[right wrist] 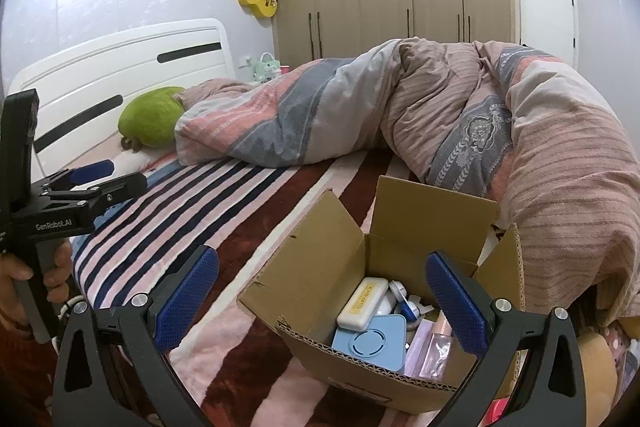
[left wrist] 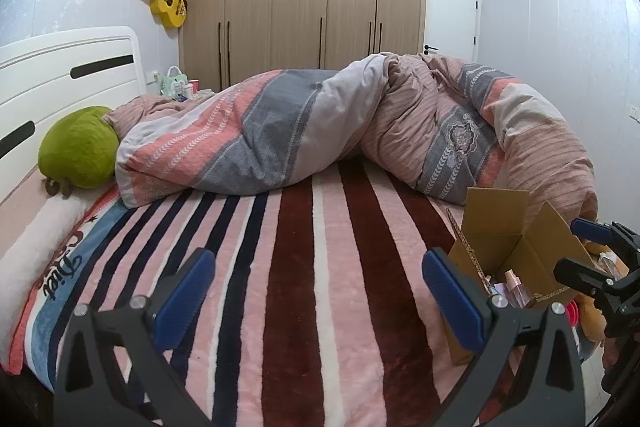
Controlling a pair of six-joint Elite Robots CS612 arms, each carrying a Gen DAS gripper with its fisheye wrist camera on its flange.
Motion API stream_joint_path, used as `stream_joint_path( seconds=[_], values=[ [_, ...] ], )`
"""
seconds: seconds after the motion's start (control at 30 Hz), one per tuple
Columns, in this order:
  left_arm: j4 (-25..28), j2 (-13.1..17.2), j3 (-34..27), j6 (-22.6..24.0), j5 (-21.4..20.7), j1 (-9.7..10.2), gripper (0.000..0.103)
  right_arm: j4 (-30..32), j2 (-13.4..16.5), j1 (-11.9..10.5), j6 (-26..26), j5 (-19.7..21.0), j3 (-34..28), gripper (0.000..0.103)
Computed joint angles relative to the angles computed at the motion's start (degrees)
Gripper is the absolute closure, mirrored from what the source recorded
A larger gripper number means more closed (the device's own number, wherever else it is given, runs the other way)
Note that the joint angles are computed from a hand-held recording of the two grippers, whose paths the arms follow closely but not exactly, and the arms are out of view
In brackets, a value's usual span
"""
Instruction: Organize rigid objects
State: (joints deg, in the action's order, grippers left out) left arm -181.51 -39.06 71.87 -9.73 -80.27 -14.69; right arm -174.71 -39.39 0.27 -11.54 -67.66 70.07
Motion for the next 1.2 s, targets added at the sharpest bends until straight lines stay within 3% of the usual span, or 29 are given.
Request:
stream_joint_path(
  seconds=[1.2],
  values=[
    [-0.1,0.2,0.0,-0.9,-0.1,-0.07,0.001,0.6,0.5,-0.5,0.0,1.0,-0.2,0.0]
  ],
)
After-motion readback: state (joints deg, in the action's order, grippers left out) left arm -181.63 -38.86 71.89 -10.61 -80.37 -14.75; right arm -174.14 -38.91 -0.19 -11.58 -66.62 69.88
